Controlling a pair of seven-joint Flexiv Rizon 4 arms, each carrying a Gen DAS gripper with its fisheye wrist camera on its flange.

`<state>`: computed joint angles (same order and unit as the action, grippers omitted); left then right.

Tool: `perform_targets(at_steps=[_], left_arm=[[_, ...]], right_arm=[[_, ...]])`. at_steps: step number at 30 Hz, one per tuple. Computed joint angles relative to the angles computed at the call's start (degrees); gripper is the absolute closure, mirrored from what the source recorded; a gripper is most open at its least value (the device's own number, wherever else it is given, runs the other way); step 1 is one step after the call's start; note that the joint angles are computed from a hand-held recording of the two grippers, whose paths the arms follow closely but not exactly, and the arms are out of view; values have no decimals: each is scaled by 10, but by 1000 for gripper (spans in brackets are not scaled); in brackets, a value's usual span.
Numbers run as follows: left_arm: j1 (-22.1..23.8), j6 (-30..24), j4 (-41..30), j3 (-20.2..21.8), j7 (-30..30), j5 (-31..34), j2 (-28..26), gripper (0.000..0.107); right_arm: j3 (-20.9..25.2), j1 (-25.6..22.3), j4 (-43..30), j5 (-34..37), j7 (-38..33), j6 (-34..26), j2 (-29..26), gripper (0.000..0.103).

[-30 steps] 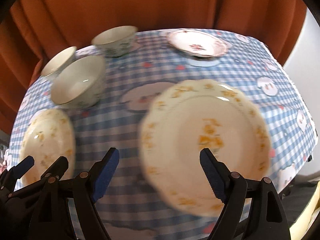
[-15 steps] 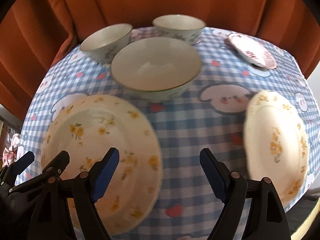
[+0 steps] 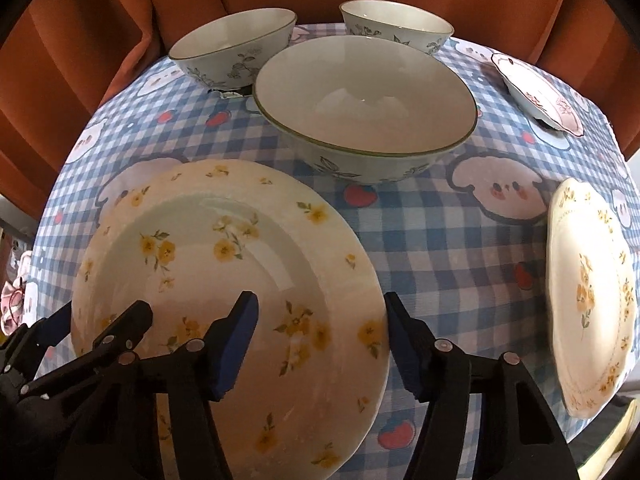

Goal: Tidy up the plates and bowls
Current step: 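Lower the held plate onto the other yellow-flowered plate, stacking them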

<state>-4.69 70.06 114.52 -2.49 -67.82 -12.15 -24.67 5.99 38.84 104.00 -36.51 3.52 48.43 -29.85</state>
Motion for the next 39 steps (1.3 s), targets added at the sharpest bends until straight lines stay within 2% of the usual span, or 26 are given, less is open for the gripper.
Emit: perform_targets(at_steps=[3, 14, 20, 26, 31, 39], left_arm=[[-7, -1, 2, 6, -7, 10, 3, 38], [7, -4, 41, -44, 73, -44, 28, 38], [-14, -5, 42, -30, 61, -42, 26, 38], [-8, -6, 49, -36, 65, -61, 26, 33], [-15, 6, 49, -32, 67, -50, 25, 38], [-10, -38, 50, -35, 79, -63, 43, 37]], right_arm=[[1, 1, 2, -1, -1, 1, 2, 40], [20, -11, 62, 25, 41, -20, 50, 40], [27, -18, 92, 12, 61, -13, 71, 40], [35, -22, 87, 16, 46, -18, 63, 40], [31, -20, 85, 10, 44, -22, 60, 39], [48, -28, 77, 68, 16, -31, 66, 39]])
